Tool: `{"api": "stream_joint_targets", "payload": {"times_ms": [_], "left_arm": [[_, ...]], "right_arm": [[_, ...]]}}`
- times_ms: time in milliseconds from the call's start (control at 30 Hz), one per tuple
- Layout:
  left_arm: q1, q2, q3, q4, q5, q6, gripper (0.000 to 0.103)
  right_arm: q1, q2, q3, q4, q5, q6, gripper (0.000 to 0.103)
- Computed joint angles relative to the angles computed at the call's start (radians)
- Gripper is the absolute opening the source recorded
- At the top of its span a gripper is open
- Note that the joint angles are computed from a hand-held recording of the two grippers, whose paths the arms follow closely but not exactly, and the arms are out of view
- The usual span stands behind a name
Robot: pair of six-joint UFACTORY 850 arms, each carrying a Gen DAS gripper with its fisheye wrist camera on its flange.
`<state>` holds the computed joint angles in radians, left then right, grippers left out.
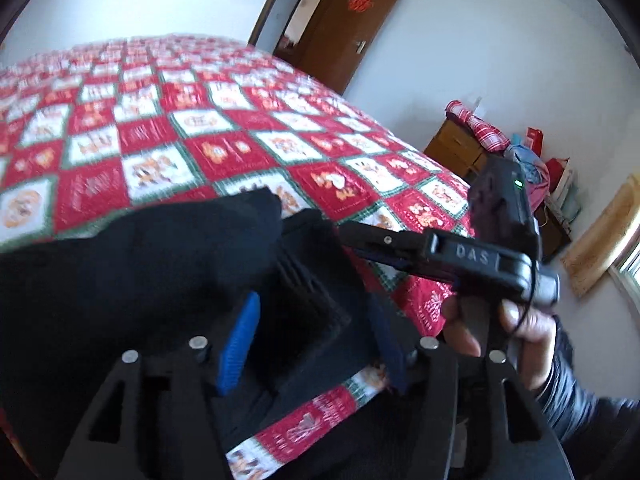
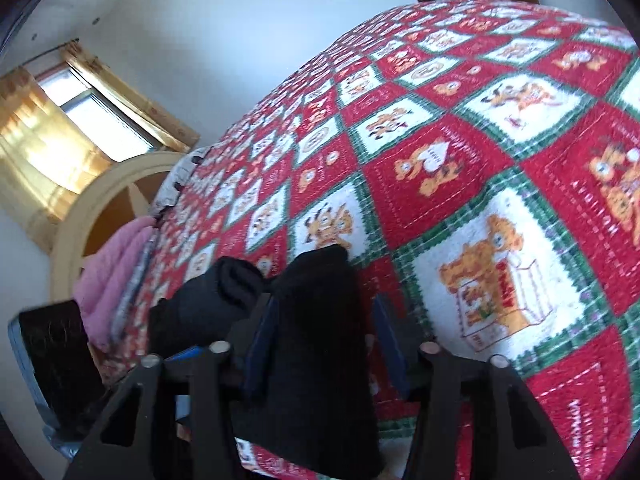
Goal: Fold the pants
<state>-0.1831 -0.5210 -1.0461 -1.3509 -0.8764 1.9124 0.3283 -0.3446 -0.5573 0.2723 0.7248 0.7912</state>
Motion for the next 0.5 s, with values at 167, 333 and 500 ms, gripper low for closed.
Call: {"api": "stream_joint_targets", "payload": {"times_ms": [167,333,500], "left_arm": [[0.047,0.065,0.095,-0.302,0.176,0.331,0.077],[0.078,0.040,0.101,-0.527,0.289,0.523,0.077],[0.083,0.007,0.083,-0.551,0.325,0.533,0.079]], "right_arm": [[0.010,-0.006,-0.016,-0.081,0.017,0.023,0.058],[0.042,-0.024,-0.060,-0.138,-0.024,0.016,0.064],[0.080,-0.070,-0.124,-0.123,-0.107,-0.047,0.064]]}}
